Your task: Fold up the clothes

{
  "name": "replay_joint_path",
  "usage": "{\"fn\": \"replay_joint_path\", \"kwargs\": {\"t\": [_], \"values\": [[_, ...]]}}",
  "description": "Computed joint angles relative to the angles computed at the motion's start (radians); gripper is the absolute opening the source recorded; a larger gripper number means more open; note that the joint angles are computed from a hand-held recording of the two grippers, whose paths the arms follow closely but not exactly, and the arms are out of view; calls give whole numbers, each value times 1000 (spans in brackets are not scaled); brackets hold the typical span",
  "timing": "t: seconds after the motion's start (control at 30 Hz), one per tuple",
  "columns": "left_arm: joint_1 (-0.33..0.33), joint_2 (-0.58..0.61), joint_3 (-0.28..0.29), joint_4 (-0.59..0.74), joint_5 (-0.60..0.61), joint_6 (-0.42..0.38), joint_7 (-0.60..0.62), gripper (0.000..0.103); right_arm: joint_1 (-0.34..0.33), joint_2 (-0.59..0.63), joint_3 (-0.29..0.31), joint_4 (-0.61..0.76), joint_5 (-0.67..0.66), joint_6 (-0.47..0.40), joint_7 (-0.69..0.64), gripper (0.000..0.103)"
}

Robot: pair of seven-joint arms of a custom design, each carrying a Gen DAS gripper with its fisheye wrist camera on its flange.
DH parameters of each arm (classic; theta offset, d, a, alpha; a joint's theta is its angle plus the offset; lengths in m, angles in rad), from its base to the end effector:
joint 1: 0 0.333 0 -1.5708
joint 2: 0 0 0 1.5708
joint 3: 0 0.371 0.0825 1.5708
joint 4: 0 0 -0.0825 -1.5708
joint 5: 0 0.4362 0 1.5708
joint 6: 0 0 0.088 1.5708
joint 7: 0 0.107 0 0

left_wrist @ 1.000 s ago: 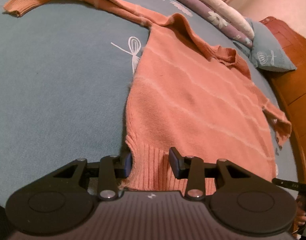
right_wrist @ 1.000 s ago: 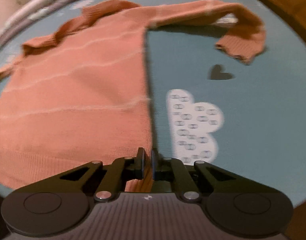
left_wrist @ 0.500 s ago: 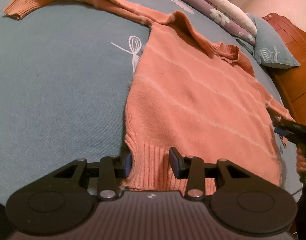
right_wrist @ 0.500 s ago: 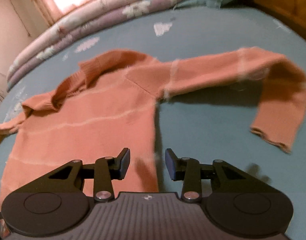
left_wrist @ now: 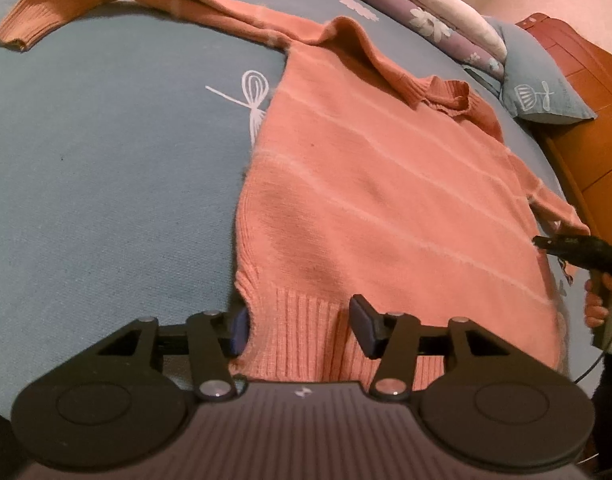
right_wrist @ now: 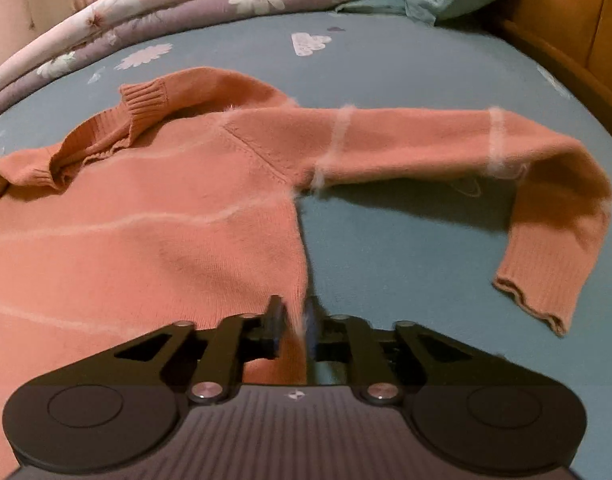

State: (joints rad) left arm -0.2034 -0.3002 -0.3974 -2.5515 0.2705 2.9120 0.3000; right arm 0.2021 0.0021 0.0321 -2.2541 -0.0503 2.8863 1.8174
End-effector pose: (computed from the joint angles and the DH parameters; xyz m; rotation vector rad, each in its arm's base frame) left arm 0.3973 -0.2997 0.4556 -2.3584 1.5563 -0.9526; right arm 0.5900 0.1438 0.4569 -1.8520 1.7934 -0.4669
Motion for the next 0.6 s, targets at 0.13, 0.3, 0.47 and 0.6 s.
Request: {"fn": "replay_joint_path", "kwargs": {"t": [0.13,0.3,0.47,0.6], "values": [[-16,-16,25,-33,-52,53,-8,51,43,-131,-15,-111,153,41,-183,33],[28,-105,-34,-30,-4,-80,-48,51,309,-260,-164,-199,551,21,-736,34],[55,-196,-116,22,129,-349,-80,54,513,-255,-228,-157,848,-108,-1180,40],[9,-210,-147,72,236,-552,-56,57,578,-165,-182,-53,975,-253,-1371,40]]}}
